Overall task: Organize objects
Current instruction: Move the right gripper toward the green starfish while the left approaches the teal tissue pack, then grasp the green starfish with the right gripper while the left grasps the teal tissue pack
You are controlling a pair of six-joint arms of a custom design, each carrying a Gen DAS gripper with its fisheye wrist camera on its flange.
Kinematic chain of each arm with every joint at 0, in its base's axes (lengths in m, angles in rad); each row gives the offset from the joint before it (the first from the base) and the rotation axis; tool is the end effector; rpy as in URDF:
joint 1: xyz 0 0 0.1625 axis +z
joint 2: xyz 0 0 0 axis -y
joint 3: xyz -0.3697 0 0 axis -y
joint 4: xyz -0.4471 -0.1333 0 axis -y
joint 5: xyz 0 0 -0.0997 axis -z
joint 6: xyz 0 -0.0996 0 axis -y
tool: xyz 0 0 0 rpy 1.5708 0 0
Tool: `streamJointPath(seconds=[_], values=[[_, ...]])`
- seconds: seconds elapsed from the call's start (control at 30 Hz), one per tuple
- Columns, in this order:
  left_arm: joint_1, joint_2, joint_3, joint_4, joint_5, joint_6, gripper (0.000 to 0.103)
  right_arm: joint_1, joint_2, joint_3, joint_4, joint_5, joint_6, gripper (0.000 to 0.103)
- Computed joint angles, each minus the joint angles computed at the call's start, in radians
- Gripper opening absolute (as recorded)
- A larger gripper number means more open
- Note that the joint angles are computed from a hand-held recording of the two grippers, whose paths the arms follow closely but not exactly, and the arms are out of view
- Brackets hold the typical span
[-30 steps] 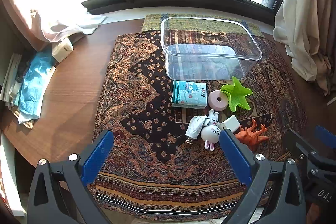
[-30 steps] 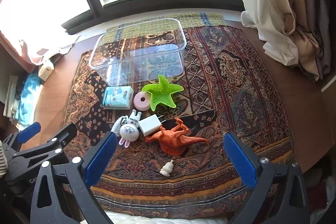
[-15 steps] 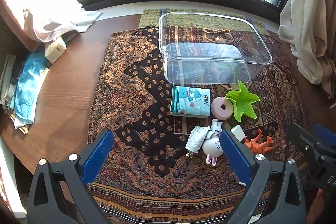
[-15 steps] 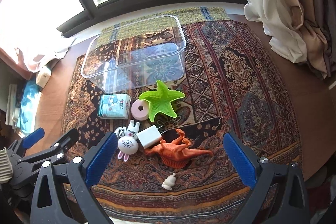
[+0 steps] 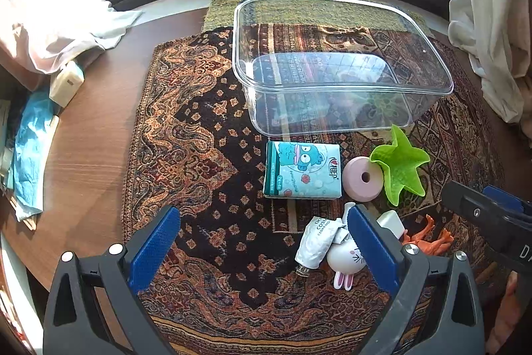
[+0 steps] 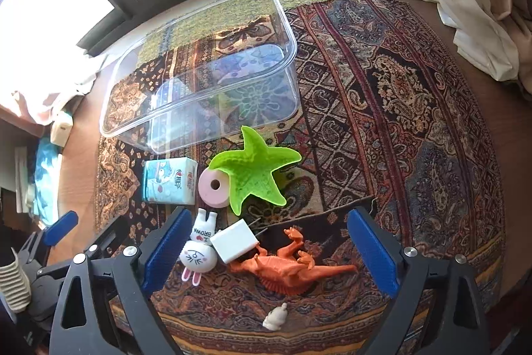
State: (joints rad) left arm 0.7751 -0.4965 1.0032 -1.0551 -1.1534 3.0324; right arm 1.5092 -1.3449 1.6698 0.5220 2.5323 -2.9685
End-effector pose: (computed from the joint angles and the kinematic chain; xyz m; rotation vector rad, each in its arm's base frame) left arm -0.3716 -0.6071 -0.0109 -1.9914 0.9904 -0.9623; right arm 0.0226 -0.4719 0.2713 -0.6526 -2.0213 0.8483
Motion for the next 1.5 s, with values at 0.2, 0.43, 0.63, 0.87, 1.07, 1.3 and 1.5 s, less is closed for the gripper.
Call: streamJointPath(seconds=[0.2,0.43,0.63,0.87,1.07,1.3,1.5], values=[[0.012,-0.047,0.09,-0.076,0.019,0.052,0.103,-0.035,0.021,-0.024,0.016,-0.036,0.013,0.09],[0.021,-0.088,0.173,-0.161,0.036,0.1,0.103,-0.063,0.054,-0.058,0.02,-0.073,-0.006,0.088],[0.024,-0.12,0.244,-0.227,0.064,0.119,0.103,-0.093,0.091,-0.099,0.051,-0.098,0.012,0.085],[0.034,-0.147,0.302,-0.292,0.092,0.178,0.103,-0.113,0.107,-0.118,0.063,-0.117,0.028,0.084],[0.039,-0.168,0.346,-0.335,0.106,0.207,0.103,-0.124,0.138,-0.148,0.084,-0.12,0.044,0.083],[0.044,-0.193,0.389,-0.372,0.13,0.238,0.103,-0.138,0.154,-0.166,0.101,-0.132,0.069,0.077],[0.051,-0.211,0.409,-0.379,0.145,0.265,0.103,-0.149,0.144,-0.162,0.096,-0.136,0.079,0.069]])
